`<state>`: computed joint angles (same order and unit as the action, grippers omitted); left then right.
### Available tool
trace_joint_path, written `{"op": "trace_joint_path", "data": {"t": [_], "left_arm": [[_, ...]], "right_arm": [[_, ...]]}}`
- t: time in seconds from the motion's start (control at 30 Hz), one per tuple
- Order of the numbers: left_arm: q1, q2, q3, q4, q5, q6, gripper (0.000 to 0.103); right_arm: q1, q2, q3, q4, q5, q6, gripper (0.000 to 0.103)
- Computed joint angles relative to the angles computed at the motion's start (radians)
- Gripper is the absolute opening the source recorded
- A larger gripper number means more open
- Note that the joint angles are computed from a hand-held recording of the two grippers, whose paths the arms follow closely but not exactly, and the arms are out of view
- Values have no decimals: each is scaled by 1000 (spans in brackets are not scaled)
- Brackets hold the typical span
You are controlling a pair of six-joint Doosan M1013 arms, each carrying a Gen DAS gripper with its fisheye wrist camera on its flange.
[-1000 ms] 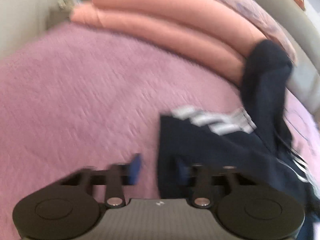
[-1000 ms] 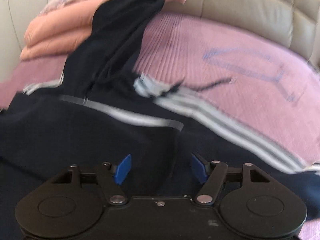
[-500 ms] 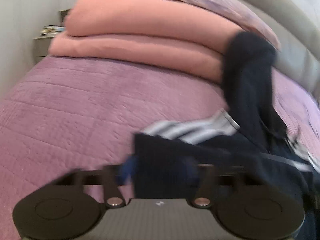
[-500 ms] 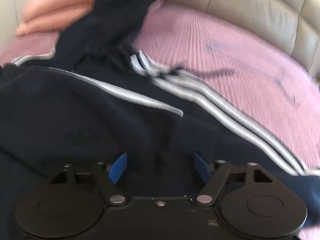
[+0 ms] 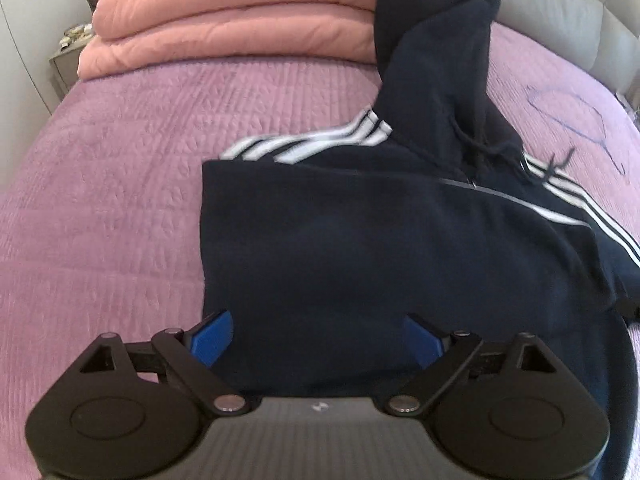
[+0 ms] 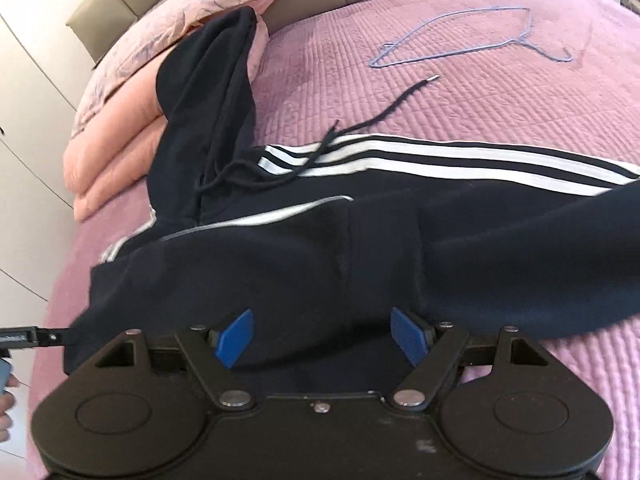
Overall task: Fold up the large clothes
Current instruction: 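Grasp the other striped sleeve cuff with the right gripper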
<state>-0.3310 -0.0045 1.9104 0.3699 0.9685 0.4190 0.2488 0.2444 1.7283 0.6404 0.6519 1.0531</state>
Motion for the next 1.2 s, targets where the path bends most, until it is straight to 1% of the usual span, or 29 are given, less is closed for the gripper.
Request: {"op": "trace_joint_path", "data": {"t": [0.13,0.23,0.33,0.43,0.5,0.6,0.7,0.8,0.83,0.9,0.93,0.97,1.03,1.13,1.2], "left_arm": [[-10,-14,-7,-82,-3,35,93],[-23,-18,-22,-113,16,30,93],[-39,-20,-47,-113,66,5,93],[-53,-19,-76,-100,106,-15,93],[-65,-17,-92,-78,125,-30,93],[-73,-15,-101,-72,123,-49,93],[-71,-8,-101,-94,120,-46,93],[-59,-5,-94,-132,99,-34,93],[-53,-1,-92,-144,96,-30,93],[-48,4,-90,-150,94,-33,93],[-47,5,-87,-146,91,-38,93],[-47,6,-84,-141,89,-40,93],[-47,10,-81,-133,91,-42,93],[-42,12,-72,-133,90,-50,93],[-33,14,-65,-144,86,-46,93]], "right_arm": [[-40,-7,8,89,32,-46,91],[-82,-3,-16,99,101,-43,91],[-148,6,-35,181,167,-51,91],[-221,14,-43,217,199,-35,91],[-263,15,-42,210,181,-10,91],[-326,20,-31,220,130,55,91],[-389,33,-16,307,90,103,91],[-428,49,-3,367,32,123,91],[-440,57,1,404,16,108,90],[-469,74,17,580,14,24,90],[-476,80,24,651,-2,-11,90],[-480,86,25,695,-22,-48,90],[-476,96,19,741,-73,-101,88],[-465,109,8,785,-150,-104,86],[-463,115,3,826,-184,-130,86]]}}
